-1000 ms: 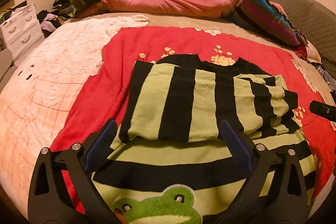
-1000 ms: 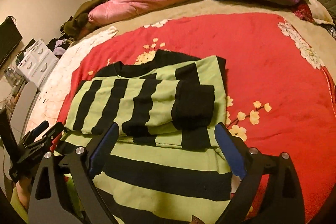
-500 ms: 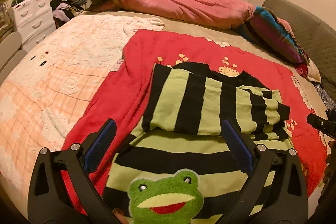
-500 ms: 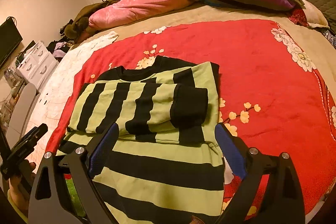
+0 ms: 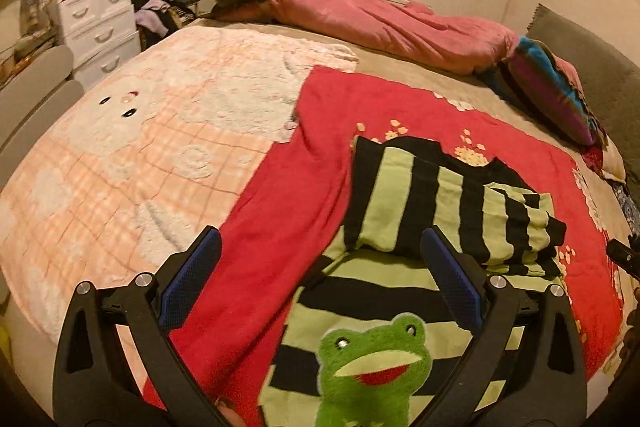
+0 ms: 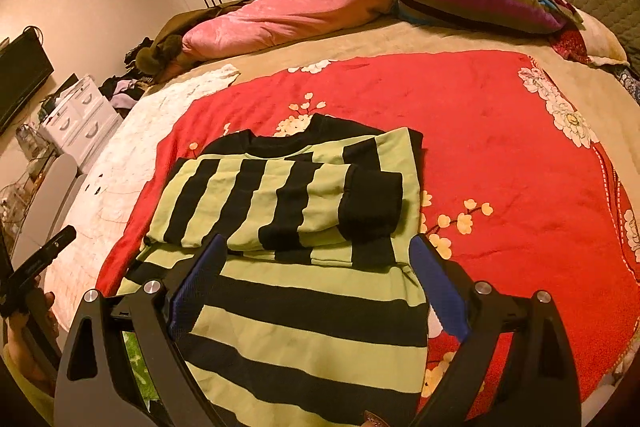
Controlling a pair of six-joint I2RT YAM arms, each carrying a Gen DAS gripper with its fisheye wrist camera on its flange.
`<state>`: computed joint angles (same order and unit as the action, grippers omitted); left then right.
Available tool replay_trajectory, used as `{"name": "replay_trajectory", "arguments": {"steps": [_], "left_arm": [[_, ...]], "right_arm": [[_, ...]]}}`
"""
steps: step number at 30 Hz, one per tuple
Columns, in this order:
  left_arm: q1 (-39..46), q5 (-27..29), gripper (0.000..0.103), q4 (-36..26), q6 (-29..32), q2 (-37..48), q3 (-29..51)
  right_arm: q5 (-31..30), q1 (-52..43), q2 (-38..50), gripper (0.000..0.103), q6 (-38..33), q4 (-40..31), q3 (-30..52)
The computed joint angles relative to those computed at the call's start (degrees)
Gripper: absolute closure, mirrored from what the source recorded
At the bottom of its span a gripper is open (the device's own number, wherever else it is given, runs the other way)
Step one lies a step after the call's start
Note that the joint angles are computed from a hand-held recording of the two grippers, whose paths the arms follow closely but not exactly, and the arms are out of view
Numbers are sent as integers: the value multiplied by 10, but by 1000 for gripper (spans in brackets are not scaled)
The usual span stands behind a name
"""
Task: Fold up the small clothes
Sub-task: 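Move both grippers to the sweater hem beside the green frog patch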
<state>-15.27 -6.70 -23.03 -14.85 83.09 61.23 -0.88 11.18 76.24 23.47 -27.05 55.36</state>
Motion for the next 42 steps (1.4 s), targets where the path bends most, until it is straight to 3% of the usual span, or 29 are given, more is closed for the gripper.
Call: {"name": "replay_trajectory", "arguments": {"steps": [16,26,42], "left_arm": [[46,46,10,-68,17,-74,-24],[48,46,10,-95,30,-96,-34],[58,60,10,-128,50,-121,-69]], "right_arm": [[-2,10,-75,11,-1,-44,-24],[0,21,-117,11,1,-73,-61],[17,72,-182,11,18,-116,-161]]}}
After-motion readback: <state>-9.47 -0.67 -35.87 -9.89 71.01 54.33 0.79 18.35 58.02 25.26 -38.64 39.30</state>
